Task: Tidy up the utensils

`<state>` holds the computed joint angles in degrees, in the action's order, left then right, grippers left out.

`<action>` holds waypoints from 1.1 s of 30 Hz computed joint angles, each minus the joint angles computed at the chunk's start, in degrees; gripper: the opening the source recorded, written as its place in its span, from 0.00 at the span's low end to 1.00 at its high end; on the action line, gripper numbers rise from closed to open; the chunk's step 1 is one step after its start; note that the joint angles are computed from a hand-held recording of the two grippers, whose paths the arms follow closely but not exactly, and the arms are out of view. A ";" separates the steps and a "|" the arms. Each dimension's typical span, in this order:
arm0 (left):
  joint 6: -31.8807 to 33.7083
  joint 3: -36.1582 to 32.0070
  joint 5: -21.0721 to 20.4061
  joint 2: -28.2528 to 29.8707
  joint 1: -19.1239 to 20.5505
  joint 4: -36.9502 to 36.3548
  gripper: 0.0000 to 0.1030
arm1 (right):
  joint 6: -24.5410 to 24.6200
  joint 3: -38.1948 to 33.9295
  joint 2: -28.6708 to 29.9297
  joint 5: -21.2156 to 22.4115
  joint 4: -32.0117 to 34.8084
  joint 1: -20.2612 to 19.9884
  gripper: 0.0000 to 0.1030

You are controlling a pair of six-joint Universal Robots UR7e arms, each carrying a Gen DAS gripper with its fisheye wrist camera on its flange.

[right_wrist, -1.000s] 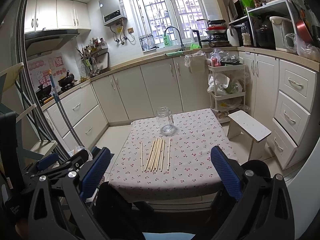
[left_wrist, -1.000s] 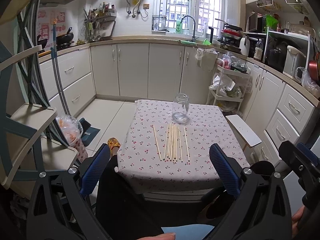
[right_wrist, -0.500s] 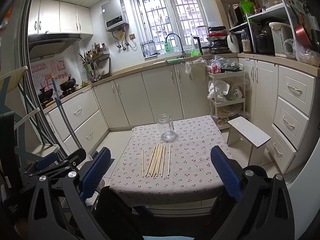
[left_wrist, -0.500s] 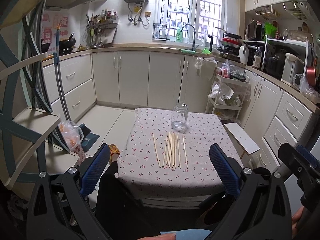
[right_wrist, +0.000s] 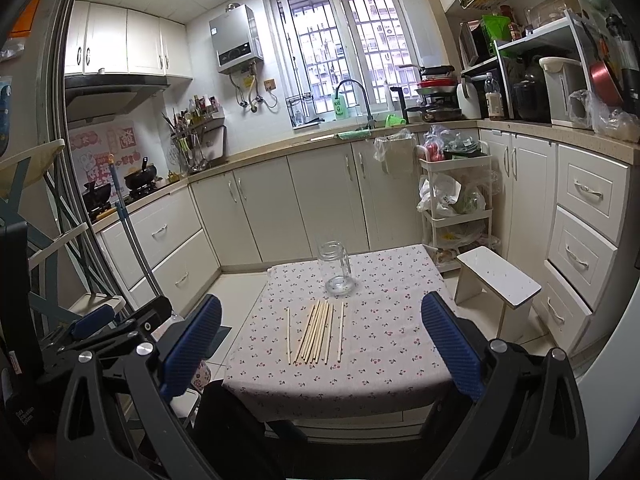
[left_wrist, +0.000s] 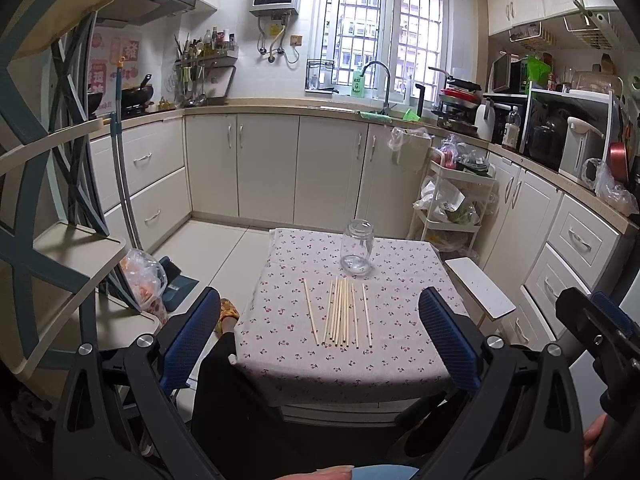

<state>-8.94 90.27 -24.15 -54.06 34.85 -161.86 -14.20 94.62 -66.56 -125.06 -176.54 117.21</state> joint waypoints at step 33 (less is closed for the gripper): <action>0.60 -0.39 -2.09 0.54 0.18 -0.21 0.92 | 0.61 0.17 0.49 -0.12 0.46 -0.08 0.93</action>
<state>-8.34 89.88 -26.24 -53.52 35.03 -162.07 -13.59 94.79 -66.06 -125.18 -176.07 117.13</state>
